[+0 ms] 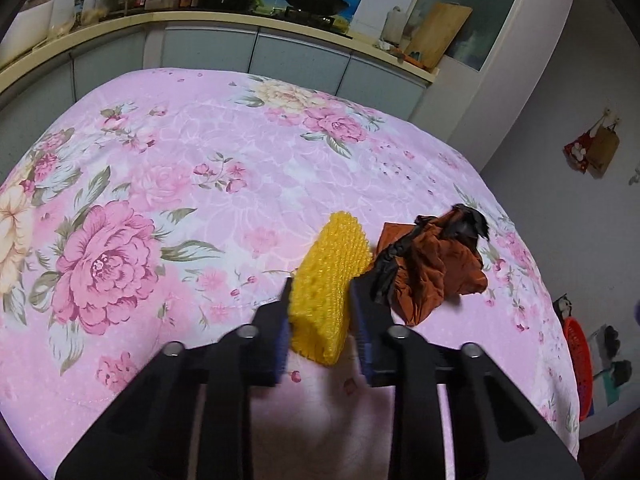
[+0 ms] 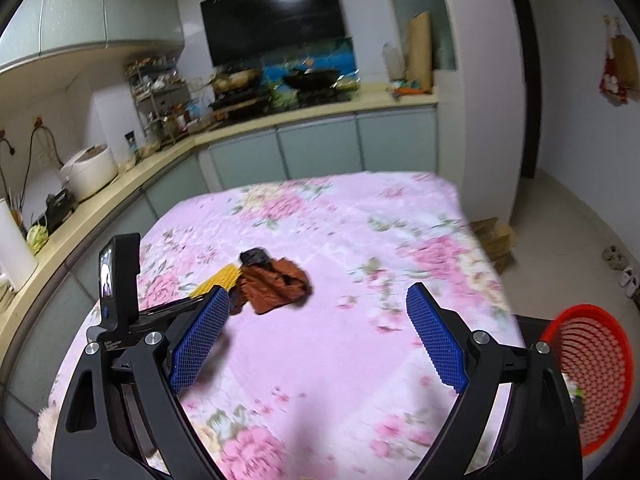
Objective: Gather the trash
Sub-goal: 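Grasp the yellow foam fruit net with the left tool, then grasp the orange cloth bag with the right tool while the left tool holds the foam net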
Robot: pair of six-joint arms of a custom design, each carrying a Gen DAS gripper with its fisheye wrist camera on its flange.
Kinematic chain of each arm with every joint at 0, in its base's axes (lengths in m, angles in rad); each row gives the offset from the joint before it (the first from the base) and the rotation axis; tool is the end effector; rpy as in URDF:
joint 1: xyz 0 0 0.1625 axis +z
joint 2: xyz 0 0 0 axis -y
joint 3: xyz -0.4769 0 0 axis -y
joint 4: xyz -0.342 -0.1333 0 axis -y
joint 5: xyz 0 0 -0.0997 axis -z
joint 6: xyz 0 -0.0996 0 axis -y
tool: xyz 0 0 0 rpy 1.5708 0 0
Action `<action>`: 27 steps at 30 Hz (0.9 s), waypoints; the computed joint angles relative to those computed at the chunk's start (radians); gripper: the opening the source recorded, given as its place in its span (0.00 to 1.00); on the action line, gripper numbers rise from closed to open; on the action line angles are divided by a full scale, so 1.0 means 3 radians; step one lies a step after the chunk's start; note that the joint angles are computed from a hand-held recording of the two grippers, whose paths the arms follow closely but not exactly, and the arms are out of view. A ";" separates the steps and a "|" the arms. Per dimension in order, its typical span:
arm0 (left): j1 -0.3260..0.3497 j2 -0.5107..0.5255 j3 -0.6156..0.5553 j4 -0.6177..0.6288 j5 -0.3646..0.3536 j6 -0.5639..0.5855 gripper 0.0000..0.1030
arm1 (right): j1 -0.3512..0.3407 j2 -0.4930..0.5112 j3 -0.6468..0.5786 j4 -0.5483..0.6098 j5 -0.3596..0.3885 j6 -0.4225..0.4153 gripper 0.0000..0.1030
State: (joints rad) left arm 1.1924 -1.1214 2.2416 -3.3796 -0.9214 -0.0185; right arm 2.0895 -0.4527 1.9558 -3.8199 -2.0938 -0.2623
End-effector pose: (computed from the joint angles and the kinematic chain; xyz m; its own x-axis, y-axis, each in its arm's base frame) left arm 0.0012 -0.5208 0.2863 -0.8872 -0.0761 -0.4551 0.2689 0.7162 -0.6440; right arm 0.3620 -0.4656 0.0342 -0.7945 -0.2958 0.5303 -0.5903 0.5810 -0.5604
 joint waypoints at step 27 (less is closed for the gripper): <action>-0.0012 -0.0077 0.0136 -0.0486 0.0269 -0.0063 0.11 | -0.0261 0.0766 -0.1668 0.1857 -0.0018 -0.0081 0.92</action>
State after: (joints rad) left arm 1.1889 -1.1445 2.2824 -3.5253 -0.8407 -0.0374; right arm 2.0113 -0.2228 1.4553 -3.2627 -2.0993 -0.2865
